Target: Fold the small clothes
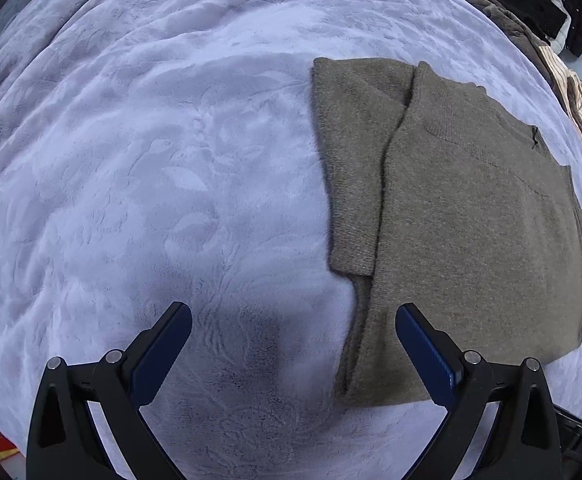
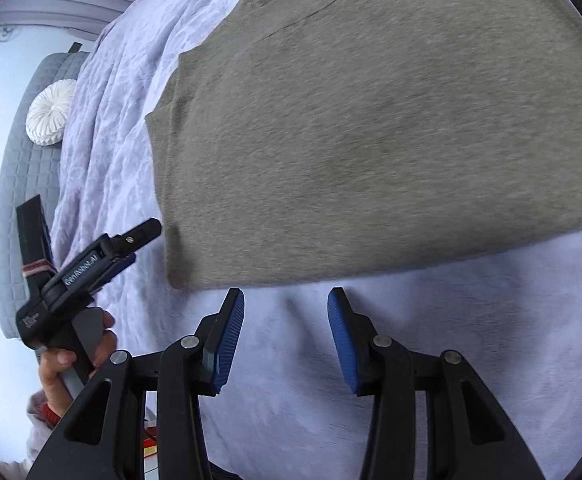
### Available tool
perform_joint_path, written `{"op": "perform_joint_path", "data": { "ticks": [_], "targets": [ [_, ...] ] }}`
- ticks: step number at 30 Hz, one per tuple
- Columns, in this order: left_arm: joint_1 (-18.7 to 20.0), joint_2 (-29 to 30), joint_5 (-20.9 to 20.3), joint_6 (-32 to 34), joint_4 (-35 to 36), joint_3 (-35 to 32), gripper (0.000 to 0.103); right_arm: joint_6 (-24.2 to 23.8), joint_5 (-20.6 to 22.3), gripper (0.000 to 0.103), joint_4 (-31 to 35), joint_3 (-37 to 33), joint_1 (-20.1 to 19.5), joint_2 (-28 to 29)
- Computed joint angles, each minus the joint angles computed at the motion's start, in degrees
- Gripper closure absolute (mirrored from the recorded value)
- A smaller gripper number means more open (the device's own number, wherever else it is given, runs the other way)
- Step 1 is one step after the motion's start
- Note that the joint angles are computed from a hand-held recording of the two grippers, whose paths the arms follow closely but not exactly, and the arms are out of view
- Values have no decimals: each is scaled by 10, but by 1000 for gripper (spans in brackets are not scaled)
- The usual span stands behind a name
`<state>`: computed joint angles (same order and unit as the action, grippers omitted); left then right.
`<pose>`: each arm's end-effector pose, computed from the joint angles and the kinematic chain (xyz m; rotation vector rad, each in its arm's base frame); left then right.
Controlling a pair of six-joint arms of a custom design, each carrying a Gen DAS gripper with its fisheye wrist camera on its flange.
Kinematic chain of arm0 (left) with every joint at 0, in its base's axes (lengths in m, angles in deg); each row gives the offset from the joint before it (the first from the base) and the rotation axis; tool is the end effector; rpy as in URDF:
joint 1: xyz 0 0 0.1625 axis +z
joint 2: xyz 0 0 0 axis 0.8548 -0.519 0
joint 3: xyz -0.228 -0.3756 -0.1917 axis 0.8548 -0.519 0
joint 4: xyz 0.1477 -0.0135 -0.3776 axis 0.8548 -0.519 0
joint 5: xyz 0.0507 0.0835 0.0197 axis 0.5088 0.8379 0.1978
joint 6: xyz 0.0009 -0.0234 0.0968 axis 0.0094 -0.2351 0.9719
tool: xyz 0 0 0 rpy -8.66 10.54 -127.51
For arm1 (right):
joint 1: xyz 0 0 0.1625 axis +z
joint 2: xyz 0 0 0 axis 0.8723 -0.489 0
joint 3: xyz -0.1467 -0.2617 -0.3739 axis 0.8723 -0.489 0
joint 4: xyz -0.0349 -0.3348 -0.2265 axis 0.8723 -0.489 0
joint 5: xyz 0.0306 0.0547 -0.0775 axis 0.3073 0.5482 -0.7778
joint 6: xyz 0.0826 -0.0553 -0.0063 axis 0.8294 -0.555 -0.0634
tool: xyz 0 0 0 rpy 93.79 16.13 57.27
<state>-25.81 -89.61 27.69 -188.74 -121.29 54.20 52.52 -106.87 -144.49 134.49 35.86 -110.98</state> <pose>-0.2287 -0.3752 0.1314 -0.7513 2.2754 -0.6298 0.1730 -0.5034 0.1348 0.2508 -2.9266 -0.1939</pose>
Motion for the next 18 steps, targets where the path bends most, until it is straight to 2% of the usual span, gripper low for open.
{"op": "perform_joint_path", "data": {
  "ticks": [5, 9, 18],
  "targets": [
    [-9, -26, -7, -15, -35, 38, 1, 33, 46, 54, -15, 7, -10, 29],
    [-13, -37, -11, -14, -37, 51, 1, 48, 87, 53, -57, 22, -22, 48],
    [-16, -42, -11, -2, -57, 61, 1, 94, 131, 51, -143, 48, -35, 69]
  ]
}}
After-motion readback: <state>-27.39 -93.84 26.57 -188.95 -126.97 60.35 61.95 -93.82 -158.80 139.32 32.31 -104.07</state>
